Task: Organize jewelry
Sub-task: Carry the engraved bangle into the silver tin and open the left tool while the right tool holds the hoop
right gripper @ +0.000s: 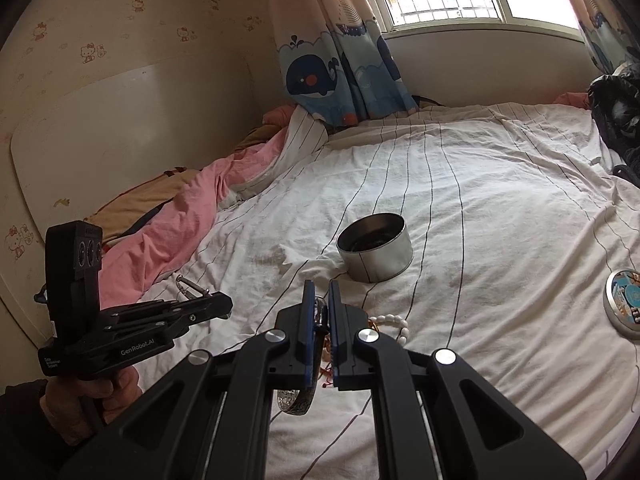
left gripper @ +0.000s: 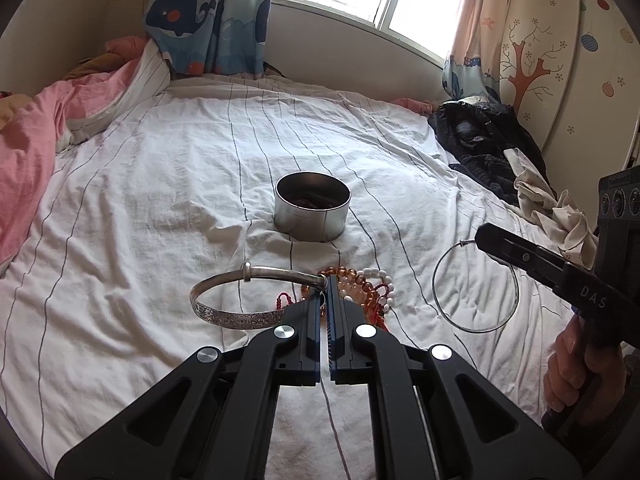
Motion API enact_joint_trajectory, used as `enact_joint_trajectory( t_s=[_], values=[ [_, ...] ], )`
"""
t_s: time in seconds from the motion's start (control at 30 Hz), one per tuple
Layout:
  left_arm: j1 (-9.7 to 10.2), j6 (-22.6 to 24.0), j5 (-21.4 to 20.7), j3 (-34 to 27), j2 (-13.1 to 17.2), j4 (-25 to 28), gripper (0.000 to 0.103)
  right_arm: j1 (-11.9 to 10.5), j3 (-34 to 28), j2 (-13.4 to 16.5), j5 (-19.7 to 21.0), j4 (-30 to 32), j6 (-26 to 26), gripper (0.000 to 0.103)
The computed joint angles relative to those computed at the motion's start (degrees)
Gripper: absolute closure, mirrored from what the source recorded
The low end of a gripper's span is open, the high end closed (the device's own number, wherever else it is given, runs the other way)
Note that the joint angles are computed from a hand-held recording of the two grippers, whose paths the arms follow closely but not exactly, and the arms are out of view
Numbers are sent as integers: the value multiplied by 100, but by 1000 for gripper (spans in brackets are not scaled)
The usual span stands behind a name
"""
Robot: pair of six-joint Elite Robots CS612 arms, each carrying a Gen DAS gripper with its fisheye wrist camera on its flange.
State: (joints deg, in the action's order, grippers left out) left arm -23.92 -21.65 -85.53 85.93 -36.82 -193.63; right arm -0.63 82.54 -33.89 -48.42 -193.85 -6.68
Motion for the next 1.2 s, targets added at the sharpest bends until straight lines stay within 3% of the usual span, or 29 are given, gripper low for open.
enact_joint_trajectory(
  t_s=[0.2,0.7,0.83,0.87,0.93,1.0,1.2],
  values=[
    [66,344,-296,-619,198,385,100,-20,-446,214,176,160,338,96],
    [252,568,-975,-2948,1296,1575,100,39,-1919,881,-37,620,800,96],
    [312,563,-1206,-3519,1571,2186,99,55,-2179,1001,-124,760,859,95],
    [336,522,-1269,-3643,1634,2337,95,58,-2239,1027,-146,802,877,95],
    [399,385,-1444,-3816,1727,2563,73,72,-2379,1089,-178,890,905,95],
    [447,164,-1505,-3813,1745,2512,61,89,-2531,1161,-172,991,952,95],
    [526,-130,-1373,-3592,1590,2270,50,210,-3031,1393,-109,1307,1013,98]
  ],
)
